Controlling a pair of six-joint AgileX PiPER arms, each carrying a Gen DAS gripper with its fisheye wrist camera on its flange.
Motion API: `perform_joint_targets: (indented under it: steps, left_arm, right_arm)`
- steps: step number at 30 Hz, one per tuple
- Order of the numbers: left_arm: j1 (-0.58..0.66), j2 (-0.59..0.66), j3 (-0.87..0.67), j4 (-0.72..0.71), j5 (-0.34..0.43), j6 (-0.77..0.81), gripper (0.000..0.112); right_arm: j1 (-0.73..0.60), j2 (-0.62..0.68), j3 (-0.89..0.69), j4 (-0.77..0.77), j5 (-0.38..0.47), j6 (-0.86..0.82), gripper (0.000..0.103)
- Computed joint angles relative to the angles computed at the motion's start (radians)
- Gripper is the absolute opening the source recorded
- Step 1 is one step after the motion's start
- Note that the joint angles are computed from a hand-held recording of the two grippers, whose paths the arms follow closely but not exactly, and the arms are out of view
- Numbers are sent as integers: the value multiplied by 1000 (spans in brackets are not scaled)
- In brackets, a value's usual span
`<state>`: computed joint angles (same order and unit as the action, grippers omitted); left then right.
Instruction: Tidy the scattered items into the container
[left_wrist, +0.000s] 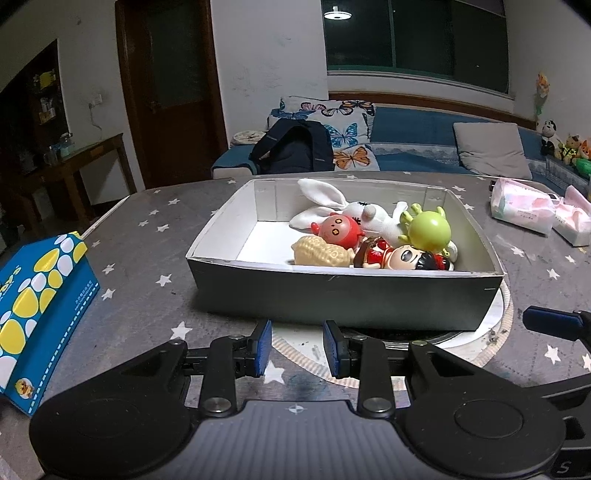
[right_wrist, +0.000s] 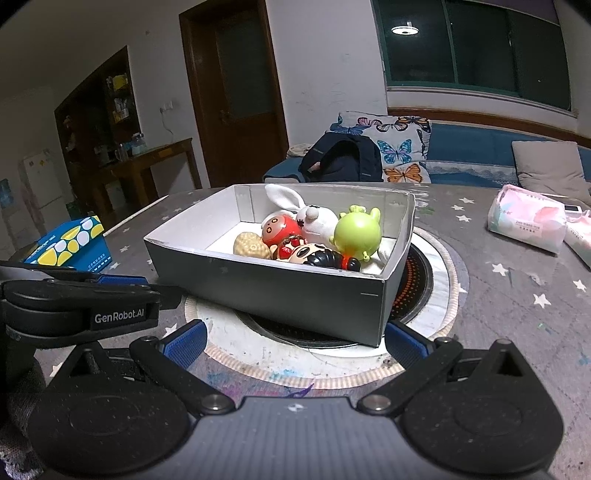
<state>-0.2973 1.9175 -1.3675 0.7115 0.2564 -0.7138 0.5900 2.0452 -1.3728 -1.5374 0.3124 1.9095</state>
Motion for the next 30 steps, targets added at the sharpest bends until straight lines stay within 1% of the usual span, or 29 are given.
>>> perform_joint_targets:
  steps: [6,12,18,30]
  left_arm:
    - [-6,2,4,115,13,-111,33]
    - [-11,8,1,157,18,-151,33]
    - [-15,20,-13,184,32,-170,33]
    - [-19,48,-53,174,53,-147,34]
  right_arm:
    - [5,6,-12,62,24,-53,103]
    - [7,10,-17,73,32,-65,103]
    - [2,18,-29,102,29,-92,103]
    - [-12,38,-62,178,20,-162,103]
